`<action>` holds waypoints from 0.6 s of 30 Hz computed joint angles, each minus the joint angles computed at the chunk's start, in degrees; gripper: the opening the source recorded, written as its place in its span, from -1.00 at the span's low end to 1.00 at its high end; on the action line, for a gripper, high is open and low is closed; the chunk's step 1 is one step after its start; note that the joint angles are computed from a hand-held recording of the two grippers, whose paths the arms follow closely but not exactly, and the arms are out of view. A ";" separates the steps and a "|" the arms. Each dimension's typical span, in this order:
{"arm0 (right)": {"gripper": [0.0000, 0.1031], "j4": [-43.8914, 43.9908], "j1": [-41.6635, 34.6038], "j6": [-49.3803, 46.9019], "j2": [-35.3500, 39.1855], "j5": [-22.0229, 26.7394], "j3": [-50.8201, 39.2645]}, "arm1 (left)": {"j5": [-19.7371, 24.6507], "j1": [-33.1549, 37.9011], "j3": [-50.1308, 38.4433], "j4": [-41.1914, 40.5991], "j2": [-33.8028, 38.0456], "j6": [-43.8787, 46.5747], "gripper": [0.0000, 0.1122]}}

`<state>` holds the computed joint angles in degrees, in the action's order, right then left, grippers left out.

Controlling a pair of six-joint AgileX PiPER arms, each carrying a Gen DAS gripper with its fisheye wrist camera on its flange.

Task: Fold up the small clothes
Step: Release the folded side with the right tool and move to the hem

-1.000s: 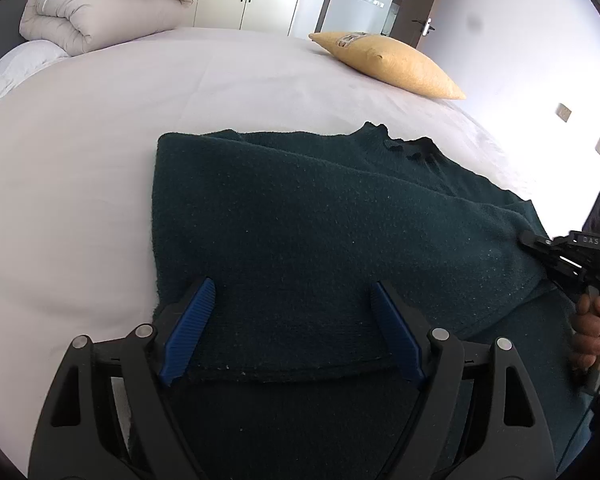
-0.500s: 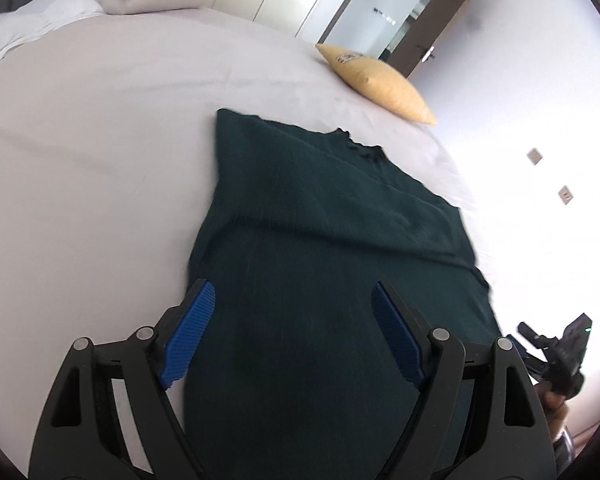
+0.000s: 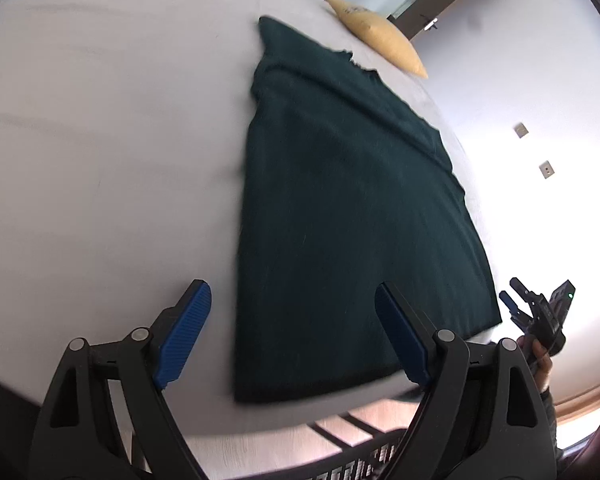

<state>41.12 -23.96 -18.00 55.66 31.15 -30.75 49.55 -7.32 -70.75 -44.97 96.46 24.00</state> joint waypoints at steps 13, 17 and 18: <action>0.56 9.11 -6.93 -12.12 0.93 9.20 1.17 | 7.02 -1.48 -6.30 6.42 4.58 -0.93 0.27; 0.51 12.71 -13.73 -17.21 1.37 15.06 1.31 | 10.32 -0.20 -8.79 3.84 7.19 -1.06 -0.17; 0.50 13.03 -15.39 -18.17 1.55 16.50 1.28 | 11.18 0.18 -9.30 3.44 7.79 -1.06 -0.27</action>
<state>54.15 -39.35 -36.17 57.21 47.66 -29.47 60.73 -7.14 -80.05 -41.53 104.25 22.93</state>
